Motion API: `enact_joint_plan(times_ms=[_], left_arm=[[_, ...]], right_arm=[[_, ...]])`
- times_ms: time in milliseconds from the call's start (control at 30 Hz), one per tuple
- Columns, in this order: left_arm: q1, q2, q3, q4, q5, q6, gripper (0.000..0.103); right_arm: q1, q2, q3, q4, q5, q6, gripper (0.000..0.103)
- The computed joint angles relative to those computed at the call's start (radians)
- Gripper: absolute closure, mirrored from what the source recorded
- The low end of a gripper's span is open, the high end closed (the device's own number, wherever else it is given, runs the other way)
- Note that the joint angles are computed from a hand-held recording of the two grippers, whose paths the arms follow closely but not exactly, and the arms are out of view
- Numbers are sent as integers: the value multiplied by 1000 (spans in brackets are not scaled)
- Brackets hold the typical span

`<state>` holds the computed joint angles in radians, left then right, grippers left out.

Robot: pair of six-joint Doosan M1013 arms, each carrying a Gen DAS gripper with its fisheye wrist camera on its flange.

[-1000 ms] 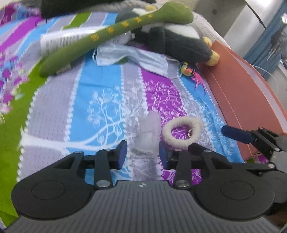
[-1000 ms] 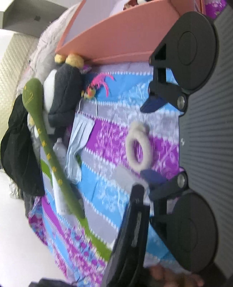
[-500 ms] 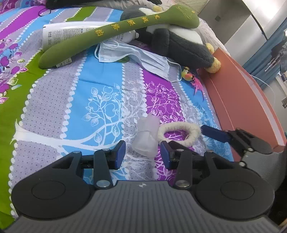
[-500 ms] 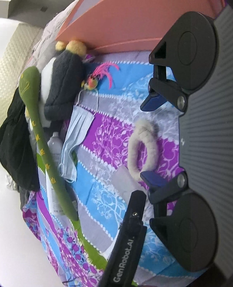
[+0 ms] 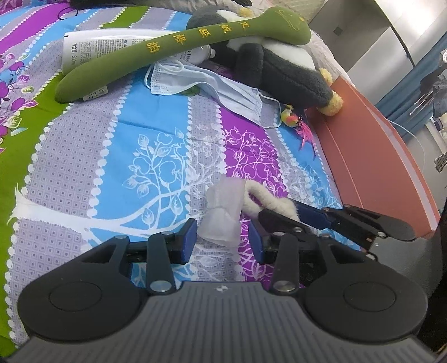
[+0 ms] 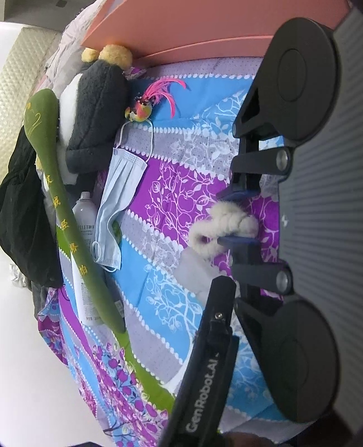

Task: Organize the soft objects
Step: 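Close the left gripper on the clear tube while the right grasps the white fluffy ring, then carry the tube in the left gripper while the right carries the ring over the box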

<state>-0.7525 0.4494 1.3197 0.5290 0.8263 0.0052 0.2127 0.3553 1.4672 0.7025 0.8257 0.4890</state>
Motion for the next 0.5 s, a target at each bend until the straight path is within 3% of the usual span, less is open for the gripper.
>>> enact_joint_plan(times_ms=[233,500], left_arm=[[-7,0,-6,16,19,4,76],[-35,-7,-19,59,75,-40,81]], right_arm=[[-8,-14,0,-38,10,65,78],[-20,-52,20,-81,28,147,80]])
